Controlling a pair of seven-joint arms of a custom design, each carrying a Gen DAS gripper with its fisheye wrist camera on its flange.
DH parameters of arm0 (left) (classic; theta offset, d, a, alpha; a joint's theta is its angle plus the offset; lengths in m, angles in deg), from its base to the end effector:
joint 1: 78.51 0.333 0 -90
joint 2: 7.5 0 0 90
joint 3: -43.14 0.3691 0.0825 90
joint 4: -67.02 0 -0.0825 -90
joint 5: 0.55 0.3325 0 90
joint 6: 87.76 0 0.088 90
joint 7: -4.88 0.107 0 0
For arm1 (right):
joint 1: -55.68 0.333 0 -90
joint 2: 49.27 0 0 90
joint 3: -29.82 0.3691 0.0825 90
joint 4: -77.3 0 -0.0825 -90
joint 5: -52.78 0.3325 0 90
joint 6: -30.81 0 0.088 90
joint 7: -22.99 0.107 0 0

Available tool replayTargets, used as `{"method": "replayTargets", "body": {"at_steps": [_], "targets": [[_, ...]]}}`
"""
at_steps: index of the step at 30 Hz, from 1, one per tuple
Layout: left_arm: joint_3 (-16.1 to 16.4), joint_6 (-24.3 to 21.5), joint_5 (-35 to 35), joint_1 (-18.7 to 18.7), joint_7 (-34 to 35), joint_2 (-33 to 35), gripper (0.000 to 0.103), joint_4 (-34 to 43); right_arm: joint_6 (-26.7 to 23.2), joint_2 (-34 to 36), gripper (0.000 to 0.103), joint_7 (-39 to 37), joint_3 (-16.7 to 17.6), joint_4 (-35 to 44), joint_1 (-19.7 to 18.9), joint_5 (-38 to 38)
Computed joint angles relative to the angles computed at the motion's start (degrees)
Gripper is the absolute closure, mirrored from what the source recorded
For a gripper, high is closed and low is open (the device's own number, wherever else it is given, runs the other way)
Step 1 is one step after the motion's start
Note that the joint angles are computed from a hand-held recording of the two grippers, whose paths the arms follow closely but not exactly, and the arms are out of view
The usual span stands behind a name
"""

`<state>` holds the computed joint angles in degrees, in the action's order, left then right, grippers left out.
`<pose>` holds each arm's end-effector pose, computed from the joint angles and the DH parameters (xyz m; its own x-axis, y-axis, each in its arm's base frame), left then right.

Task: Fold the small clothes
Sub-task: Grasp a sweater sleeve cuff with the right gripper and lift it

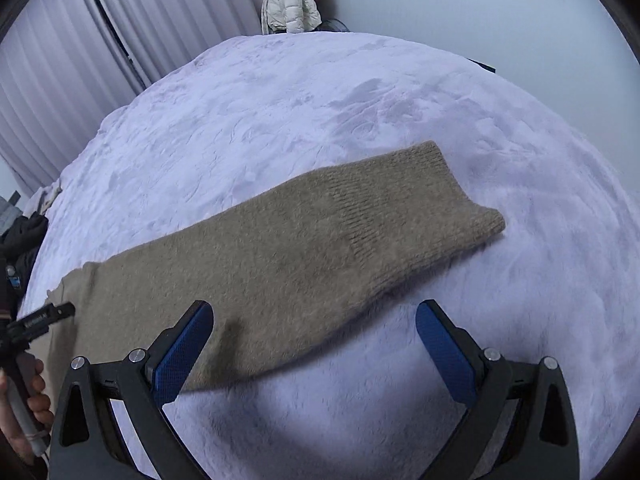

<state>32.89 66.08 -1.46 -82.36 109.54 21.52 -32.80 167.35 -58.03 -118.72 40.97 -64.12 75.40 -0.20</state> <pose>0.6709 -0.1450 0.4160 -0.4303 -0.9026 -0.0123 -0.8096 0.3919 -0.4370 0.3664 0.2128 0.4467 -0.7842 -0.5700 -0.2450 -0.3559 0.7367 -0.5750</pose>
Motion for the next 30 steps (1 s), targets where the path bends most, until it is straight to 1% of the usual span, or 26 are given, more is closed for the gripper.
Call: {"method": "replayTargets", "body": {"at_steps": [2, 5, 7, 8, 9, 11, 12, 14, 15, 16, 17, 19, 21, 24, 27, 29, 30], "targets": [[-1.76, 3.96, -1.81, 2.23, 2.47, -3.56, 0.000, -6.62, 1.25, 0.09, 0.002, 0.45, -0.90, -0.46, -1.02, -1.63], [-6.18, 6.20, -7.87, 7.39, 9.88, -8.04, 0.000, -13.95, 2.16, 0.91, 0.002, 0.71, -1.85, -0.25, -2.27, -3.72], [-7.53, 8.07, -11.33, 8.91, 14.42, -9.56, 0.000, -16.84, 1.67, 1.48, 0.002, 1.02, -1.82, 0.31, -2.42, -4.81], [-7.18, 9.00, -11.77, 8.49, 15.42, -9.56, 0.000, -17.17, 1.33, 1.74, 0.006, 1.18, -1.69, 0.61, -2.31, -5.69], [-6.47, 9.27, -11.67, 7.68, 15.57, -9.25, 0.000, -16.99, 0.90, 2.02, 0.011, 0.85, -1.63, 0.97, -2.14, -6.32], [-4.85, 9.12, -11.24, 5.90, 14.10, -8.40, 0.000, -16.27, 0.15, 2.61, 0.044, -1.28, -2.03, 1.68, -1.81, -5.04], [-4.52, 10.40, -11.12, 5.32, 13.72, -8.44, 0.000, -16.89, -0.08, 2.45, 0.049, -1.38, -2.19, 1.64, -1.72, -4.42], [-4.69, 12.77, -11.06, 5.31, 14.22, -8.77, 0.000, -18.21, 0.78, 1.11, 0.073, 0.31, -2.42, 0.66, -1.91, -5.35], [-5.59, 13.21, -11.85, 6.16, 15.03, -8.98, 0.000, -18.64, 1.35, 0.15, 0.078, 1.42, -2.36, 0.04, -2.06, -6.03], [-6.40, 12.90, -12.69, 7.02, 15.84, -9.07, 0.000, -18.66, 1.31, -0.82, 0.088, 2.76, -1.99, -0.38, -2.17, -6.91], [-6.96, 12.14, -13.45, 7.70, 16.56, -8.88, 0.000, -18.17, 0.28, -1.74, 0.091, 3.75, -1.31, -0.39, -2.15, -7.57], [-7.06, 10.79, -14.22, 7.98, 17.32, -8.62, 0.000, -17.33, -2.77, -2.41, 0.092, 3.38, -0.05, 0.71, -1.76, -7.14], [-6.61, 8.92, -14.37, 7.82, 17.82, -8.83, 0.000, -16.61, -5.56, -2.20, 0.094, 1.33, 0.76, 2.65, -1.15, -6.05], [-6.38, 4.13, -16.20, 8.84, 19.71, -9.61, 0.000, -14.72, -13.47, -0.29, 0.095, -3.19, 2.57, 8.50, 0.63, -3.98], [-5.86, 2.28, -20.02, 10.47, 22.29, -9.80, 0.000, -12.73, -24.70, 4.41, 0.095, -10.95, 4.40, 18.37, 4.00, -4.17], [-4.76, 0.99, -21.33, 11.13, 23.03, -9.48, 0.000, -10.74, -29.91, 8.66, 0.095, -15.42, 4.72, 26.01, 6.61, -6.02], [-4.26, -0.02, -21.96, 11.67, 23.41, -9.25, 0.000, -9.54, -31.50, 11.04, 0.095, -17.46, 4.64, 30.13, 7.90, -7.21]]}}
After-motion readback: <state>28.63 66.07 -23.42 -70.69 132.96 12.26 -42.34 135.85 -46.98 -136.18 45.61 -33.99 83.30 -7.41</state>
